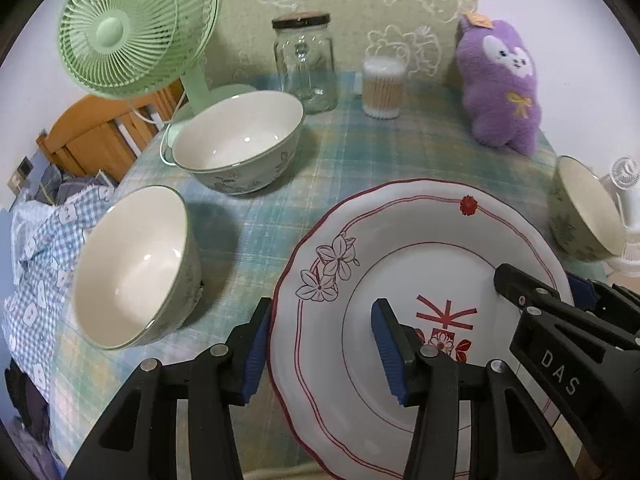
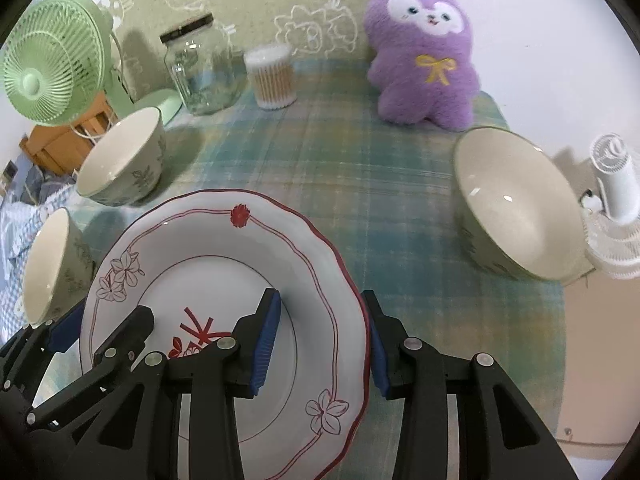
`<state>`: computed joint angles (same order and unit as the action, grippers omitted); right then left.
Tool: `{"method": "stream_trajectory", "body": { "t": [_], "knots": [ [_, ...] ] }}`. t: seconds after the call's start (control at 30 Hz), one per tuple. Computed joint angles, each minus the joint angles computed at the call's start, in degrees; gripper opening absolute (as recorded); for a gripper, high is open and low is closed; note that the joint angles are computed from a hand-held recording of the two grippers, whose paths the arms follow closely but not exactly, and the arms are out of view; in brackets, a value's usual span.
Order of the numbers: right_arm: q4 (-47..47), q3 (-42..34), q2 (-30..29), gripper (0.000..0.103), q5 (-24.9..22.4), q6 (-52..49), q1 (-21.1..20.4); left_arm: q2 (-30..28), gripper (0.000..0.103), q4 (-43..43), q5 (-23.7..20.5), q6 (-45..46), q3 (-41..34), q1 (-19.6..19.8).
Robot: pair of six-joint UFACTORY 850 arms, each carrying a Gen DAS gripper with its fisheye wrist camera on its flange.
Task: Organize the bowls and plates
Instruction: 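Lift the red-rimmed white plate by its rim with both grippers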
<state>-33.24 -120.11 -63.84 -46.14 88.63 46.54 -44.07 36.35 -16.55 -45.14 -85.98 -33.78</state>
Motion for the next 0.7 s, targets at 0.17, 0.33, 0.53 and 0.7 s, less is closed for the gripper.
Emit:
{"method": "stream_trajectory", "body": {
  "t": [0.17, 0.33, 0.53, 0.7],
  "knots": [
    [-1.73, 1.38, 1.98, 0.044, -3.24, 5.56, 2.22, 4.44, 0.05, -0.32, 2.62, 2.5, 4.78, 0.25],
    [-2.8, 0.96, 2.85, 0.044, -6.64, 8.6, 4.41, 8.7, 0.05, 1.26, 5.09, 1.29, 9.56, 0.72],
    [-3.64, 1.14, 4.19, 0.044, -10.87, 12.92, 7.34, 13.68, 0.05, -3.5, 8.36, 8.13, 15.46, 1.51],
    [-2.71, 0.1, 3.92, 0.044, -13.2, 16.13, 9.38, 16.52, 0.05, -11.31, 9.71, 17.35, 19.37, 2.26]
  ]
}}
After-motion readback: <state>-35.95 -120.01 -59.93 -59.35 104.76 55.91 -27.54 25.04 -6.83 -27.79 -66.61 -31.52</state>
